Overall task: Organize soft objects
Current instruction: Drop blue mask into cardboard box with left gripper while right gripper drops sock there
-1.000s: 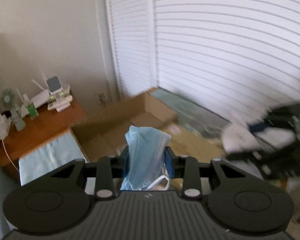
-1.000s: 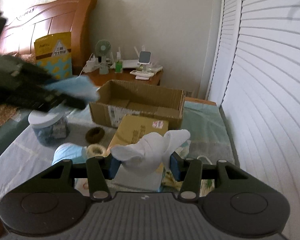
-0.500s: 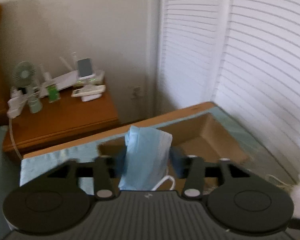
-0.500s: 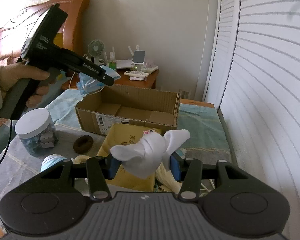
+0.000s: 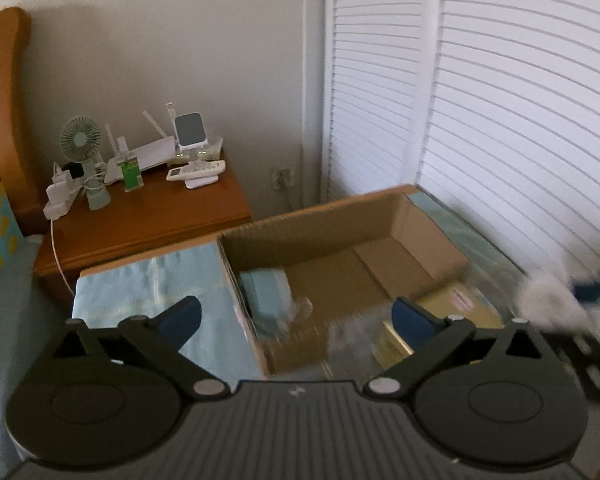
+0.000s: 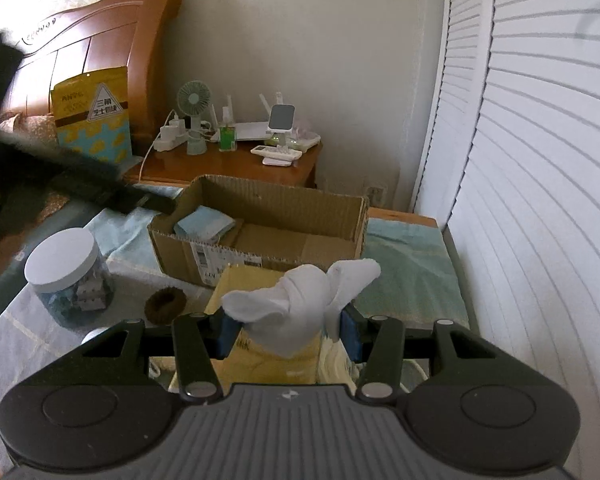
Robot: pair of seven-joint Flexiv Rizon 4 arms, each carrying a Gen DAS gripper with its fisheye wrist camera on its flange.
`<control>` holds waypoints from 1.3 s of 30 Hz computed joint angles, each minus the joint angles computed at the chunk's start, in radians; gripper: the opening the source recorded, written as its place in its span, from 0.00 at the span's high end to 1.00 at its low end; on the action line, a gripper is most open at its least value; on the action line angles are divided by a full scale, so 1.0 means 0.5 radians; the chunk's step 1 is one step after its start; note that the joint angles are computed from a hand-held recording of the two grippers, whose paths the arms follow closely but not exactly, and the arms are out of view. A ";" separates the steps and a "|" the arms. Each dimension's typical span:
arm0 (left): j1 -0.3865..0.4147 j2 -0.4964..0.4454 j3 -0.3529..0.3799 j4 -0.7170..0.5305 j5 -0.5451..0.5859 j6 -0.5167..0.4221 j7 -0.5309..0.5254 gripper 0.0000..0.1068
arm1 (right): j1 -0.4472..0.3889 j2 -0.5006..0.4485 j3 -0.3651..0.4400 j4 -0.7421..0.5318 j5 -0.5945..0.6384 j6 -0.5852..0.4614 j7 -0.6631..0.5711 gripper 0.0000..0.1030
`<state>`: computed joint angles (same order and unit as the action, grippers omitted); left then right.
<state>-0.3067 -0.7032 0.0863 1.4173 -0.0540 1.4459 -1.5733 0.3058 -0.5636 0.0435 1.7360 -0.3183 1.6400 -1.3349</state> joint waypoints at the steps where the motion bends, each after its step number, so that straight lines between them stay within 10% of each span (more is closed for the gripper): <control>1: -0.032 0.030 0.037 0.049 0.022 0.025 -0.026 0.04 | -0.012 -0.013 0.018 -0.025 -0.003 -0.009 -0.009 0.46; 10: -0.621 0.139 0.764 0.272 0.441 0.084 -0.571 0.04 | -0.128 -0.228 0.221 -0.429 -0.001 -0.177 -0.128 0.46; 27: -0.738 0.229 0.960 0.362 0.778 0.027 -1.194 0.04 | -0.075 -0.886 0.489 -1.711 0.313 -1.011 -0.636 0.44; 32: -0.696 0.261 0.909 0.355 0.893 -0.040 -1.296 0.04 | 0.009 -0.910 0.352 -1.740 0.402 -0.899 -0.676 0.00; 39: -0.574 0.329 0.736 0.372 1.032 -0.079 -1.371 0.04 | -0.016 -0.739 0.311 -1.506 0.513 -0.842 -0.645 0.00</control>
<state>-0.5936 -0.5387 0.4543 1.6033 0.4619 1.4063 -2.2586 0.2976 -0.9332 0.1992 0.9830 -0.0619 1.2191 -1.6574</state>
